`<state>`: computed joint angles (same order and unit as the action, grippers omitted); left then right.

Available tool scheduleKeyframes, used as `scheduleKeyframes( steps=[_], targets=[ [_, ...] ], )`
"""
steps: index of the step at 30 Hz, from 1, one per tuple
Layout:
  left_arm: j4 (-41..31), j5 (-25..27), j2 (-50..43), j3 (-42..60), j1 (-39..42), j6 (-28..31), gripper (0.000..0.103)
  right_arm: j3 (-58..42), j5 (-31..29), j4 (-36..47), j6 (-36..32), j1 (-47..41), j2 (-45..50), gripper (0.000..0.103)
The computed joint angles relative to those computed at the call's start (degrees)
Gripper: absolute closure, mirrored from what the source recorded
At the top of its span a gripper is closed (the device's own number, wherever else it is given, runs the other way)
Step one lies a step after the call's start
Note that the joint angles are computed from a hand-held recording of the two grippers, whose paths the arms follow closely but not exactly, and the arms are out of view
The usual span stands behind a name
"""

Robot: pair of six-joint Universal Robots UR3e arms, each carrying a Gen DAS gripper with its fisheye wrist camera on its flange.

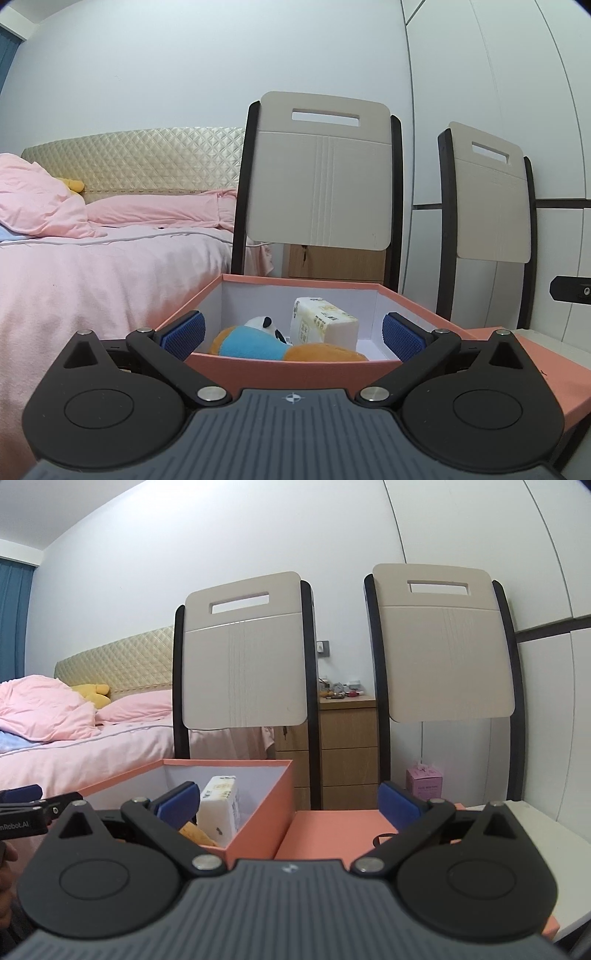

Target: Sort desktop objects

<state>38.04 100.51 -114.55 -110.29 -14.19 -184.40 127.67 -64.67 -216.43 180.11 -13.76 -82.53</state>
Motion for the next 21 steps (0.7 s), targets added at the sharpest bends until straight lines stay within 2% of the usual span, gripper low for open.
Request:
scheduleKeyframes(
  steps=[21],
  targets=[
    [-1.04,0.09,0.04,0.13,-0.41,0.44,0.000,0.41,-1.30,-0.88,0.65,-0.17,-0.33,0.000]
  ],
)
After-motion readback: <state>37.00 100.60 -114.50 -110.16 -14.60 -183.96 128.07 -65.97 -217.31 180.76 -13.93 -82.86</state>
